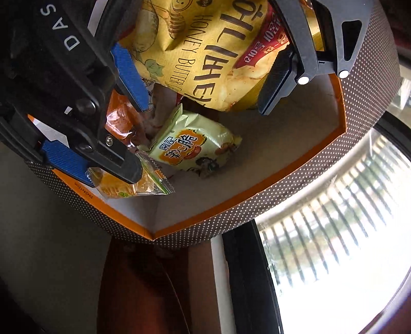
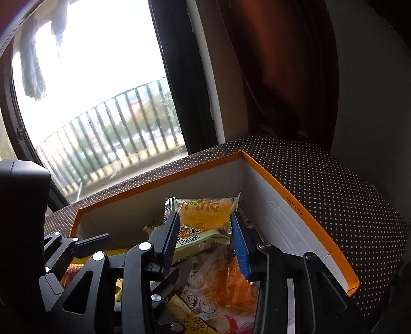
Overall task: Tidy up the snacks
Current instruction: 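Open both tools to drop the noodle and cake packets into the box, then withdraw both tools from the box toward the wrapped candy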
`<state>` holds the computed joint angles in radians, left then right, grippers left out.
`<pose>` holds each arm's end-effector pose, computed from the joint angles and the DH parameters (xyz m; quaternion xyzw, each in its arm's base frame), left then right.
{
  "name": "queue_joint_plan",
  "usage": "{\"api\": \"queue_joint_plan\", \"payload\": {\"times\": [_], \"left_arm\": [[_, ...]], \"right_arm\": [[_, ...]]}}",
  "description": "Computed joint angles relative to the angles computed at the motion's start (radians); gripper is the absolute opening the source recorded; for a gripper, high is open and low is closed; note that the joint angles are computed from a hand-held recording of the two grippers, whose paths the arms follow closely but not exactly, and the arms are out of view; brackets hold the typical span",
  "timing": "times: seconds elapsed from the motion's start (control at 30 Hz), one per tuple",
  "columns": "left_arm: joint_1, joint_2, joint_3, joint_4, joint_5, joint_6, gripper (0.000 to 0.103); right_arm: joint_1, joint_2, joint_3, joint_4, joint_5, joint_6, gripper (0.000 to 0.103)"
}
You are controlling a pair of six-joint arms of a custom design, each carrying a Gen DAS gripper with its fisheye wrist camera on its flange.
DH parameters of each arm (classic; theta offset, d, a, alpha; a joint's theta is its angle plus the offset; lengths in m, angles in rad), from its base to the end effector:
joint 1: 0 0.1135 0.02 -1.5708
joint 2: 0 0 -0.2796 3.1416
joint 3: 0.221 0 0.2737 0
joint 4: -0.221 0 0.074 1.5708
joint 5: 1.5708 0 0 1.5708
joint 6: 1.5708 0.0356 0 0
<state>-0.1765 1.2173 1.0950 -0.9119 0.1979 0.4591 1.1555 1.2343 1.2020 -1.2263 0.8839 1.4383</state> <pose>0.2461 -0.0510 0.3092 0.3247 0.9033 -0.0572 0.2746 0.1164 0.1959 0.3369 0.1917 0.8746 0.0210 0.4448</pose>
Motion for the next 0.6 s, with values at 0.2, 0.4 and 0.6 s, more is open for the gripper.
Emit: {"api": "queue_joint_plan", "payload": {"times": [0.2,0.4,0.6], "left_arm": [[-0.051,0.030,0.015,0.015,-0.061,-0.018,0.089],[-0.063,-0.079,-0.063,0.047,-0.063,-0.032,0.090],[-0.077,-0.200,-0.108,0.020,-0.059,-0.069,0.090]], "right_arm": [[-0.045,-0.008,-0.011,0.023,-0.075,-0.006,0.057],[0.039,0.014,0.035,-0.116,-0.019,0.133,0.079],[0.123,0.020,0.054,-0.205,-0.001,0.255,0.084]]}}
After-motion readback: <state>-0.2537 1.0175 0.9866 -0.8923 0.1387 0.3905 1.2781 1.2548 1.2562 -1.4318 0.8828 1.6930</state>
